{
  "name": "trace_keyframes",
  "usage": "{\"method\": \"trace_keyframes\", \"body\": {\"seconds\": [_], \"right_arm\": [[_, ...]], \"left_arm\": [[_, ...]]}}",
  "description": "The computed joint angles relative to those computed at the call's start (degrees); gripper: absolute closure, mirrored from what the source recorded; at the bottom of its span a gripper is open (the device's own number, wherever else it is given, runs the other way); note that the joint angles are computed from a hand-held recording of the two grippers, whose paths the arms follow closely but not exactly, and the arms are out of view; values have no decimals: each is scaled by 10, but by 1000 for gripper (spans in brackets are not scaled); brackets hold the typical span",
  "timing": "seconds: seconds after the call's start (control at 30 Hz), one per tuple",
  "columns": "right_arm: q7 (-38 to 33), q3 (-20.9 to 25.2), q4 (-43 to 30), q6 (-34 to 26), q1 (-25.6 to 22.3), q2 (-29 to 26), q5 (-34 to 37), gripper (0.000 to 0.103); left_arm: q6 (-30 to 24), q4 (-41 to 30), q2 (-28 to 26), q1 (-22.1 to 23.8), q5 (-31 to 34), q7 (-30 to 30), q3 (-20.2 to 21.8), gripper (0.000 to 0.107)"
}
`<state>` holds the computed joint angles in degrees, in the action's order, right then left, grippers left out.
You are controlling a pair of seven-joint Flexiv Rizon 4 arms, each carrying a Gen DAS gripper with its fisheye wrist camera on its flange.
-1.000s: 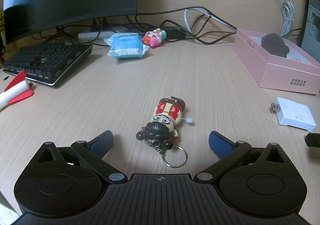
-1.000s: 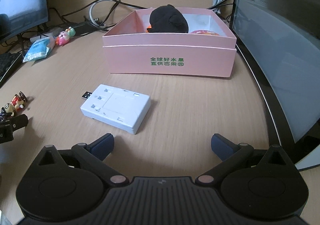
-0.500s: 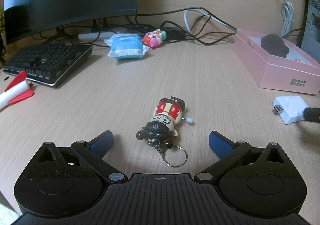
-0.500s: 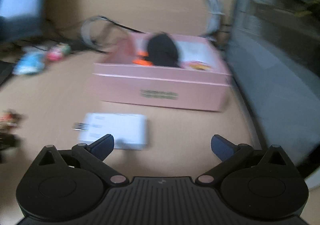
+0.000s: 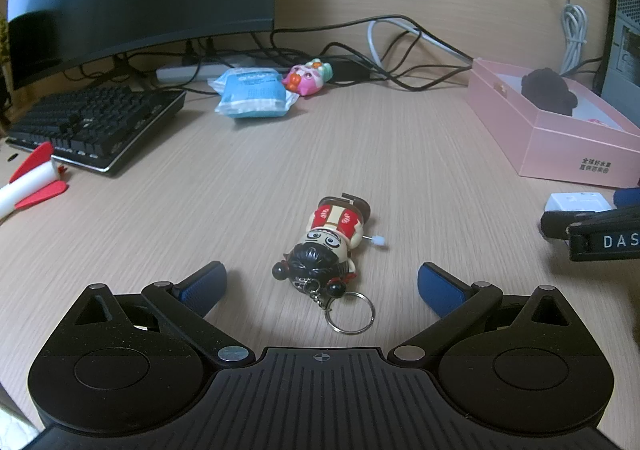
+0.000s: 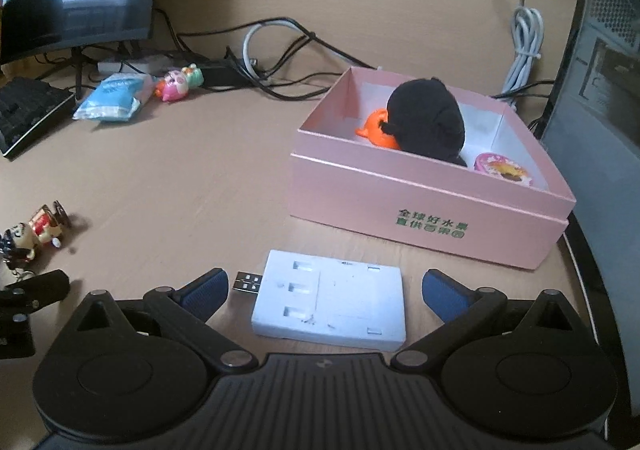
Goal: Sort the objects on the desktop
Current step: 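Grasp the white block again with the right tool, then grasp the keychain doll with the left tool while the right tool holds the white block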
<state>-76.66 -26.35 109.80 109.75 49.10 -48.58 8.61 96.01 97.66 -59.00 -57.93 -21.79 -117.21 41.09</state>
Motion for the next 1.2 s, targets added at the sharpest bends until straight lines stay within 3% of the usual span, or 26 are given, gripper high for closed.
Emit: {"method": "trace_keyframes", "body": {"seconds": [0.2, 0.27, 0.33, 0.77, 0.97, 1.03, 1.13, 1.2], "right_arm": [[7, 26, -3, -1, -26, 4, -12, 1], [5, 39, -3, 1, -38, 9, -19, 10], [2, 57, -1, 5, -54, 14, -25, 11], [-20, 70, 24, 49, -47, 18, 19, 11], [-38, 75, 22, 59, -47, 16, 34, 11], [-38, 80, 20, 60, -51, 16, 38, 11], [-40, 89, 19, 63, -59, 17, 39, 11], [-41, 93, 18, 63, -63, 18, 39, 11]], "left_arm": [[2, 0, 2, 3, 2, 2, -3, 4], [2, 0, 2, 3, 1, 2, -3, 4], [2, -1, 2, 3, 1, 2, -3, 4], [-2, -1, 1, 0, -1, 2, 0, 4], [-41, 1, 33, 20, 31, 12, -19, 4], [-72, 0, 27, -2, 45, -2, 18, 4], [-148, -12, -21, -70, 64, -53, 132, 4], [-184, -16, -35, -85, 74, -83, 166, 4]]}}
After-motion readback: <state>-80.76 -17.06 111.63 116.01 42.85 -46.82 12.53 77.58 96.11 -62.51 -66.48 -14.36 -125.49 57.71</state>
